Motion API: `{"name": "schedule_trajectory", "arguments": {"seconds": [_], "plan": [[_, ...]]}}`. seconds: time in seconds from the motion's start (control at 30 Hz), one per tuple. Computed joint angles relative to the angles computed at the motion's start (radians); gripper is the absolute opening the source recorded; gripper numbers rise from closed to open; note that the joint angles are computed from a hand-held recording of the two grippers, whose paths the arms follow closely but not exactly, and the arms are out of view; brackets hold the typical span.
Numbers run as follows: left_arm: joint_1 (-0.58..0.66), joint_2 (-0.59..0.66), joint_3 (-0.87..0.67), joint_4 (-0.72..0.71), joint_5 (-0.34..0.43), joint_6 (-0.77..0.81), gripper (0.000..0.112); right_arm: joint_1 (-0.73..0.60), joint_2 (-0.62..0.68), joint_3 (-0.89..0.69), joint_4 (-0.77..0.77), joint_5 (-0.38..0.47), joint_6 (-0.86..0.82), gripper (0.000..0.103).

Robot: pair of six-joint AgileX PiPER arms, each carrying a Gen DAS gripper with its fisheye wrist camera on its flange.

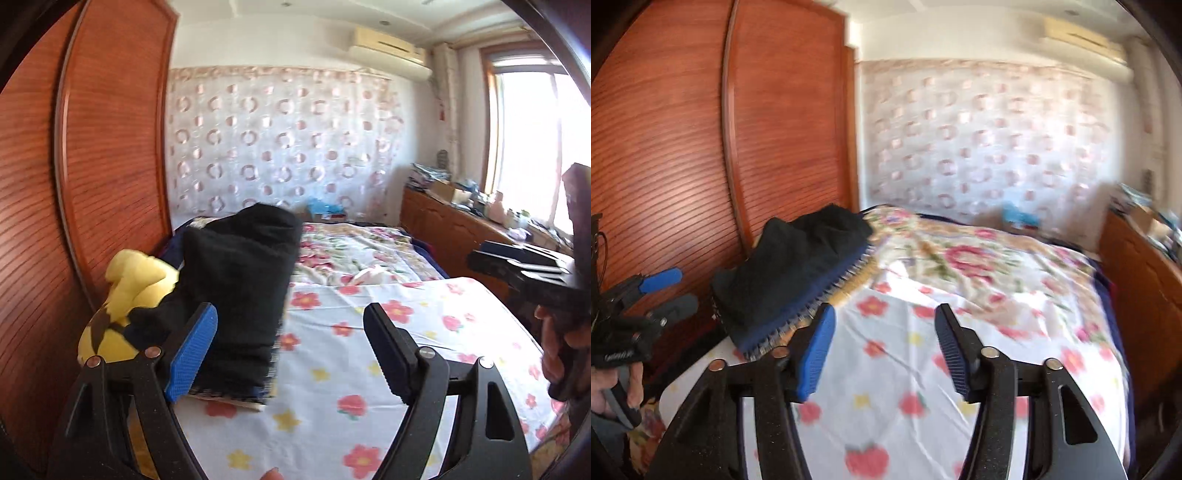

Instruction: Fold small clothes

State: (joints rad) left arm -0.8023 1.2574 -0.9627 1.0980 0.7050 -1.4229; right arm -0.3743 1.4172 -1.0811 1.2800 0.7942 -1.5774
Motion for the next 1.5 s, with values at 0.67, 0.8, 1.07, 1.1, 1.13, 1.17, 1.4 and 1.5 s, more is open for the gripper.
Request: {"name": "schedule_trajectory", "arguments": {"seconds": [0.67, 0.8, 1.07, 1.1, 1.13, 1.17, 1.4, 1.5], "plan": [[-0.217, 0.081, -0.107, 0.056, 0.152, -0.073, 0.082, -0.283, -0.516, 0.562, 0.181, 0.058, -0.081, 0.072], [-0.213, 0.081, -0.100, 0.059, 0.144, -0.072, 0.082, -0.309, -0.468, 0.545, 0.206, 0.072, -0.116, 0.072], [-0.212, 0.082, -0.099, 0.061, 0.142, -0.075, 0.082, -0.363, -0.456, 0.533, 0.204, 0.115, -0.125, 0.072], [-0.211, 0.081, -0.098, 0.061, 0.141, -0.075, 0.082, -0.376, -0.457, 0.530, 0.199, 0.126, -0.120, 0.072], [-0.212, 0.082, -0.097, 0.063, 0.143, -0.077, 0.082, -0.389, -0.452, 0.525, 0.195, 0.138, -0.120, 0.072], [-0.214, 0.082, -0.098, 0.064, 0.144, -0.078, 0.082, -0.400, -0.449, 0.523, 0.192, 0.148, -0.122, 0.072], [-0.210, 0.081, -0.093, 0.067, 0.138, -0.081, 0.082, -0.476, -0.417, 0.504, 0.180, 0.221, -0.150, 0.072], [-0.213, 0.085, -0.098, 0.067, 0.141, -0.080, 0.082, -0.509, -0.400, 0.484, 0.170, 0.250, -0.153, 0.072]]}}
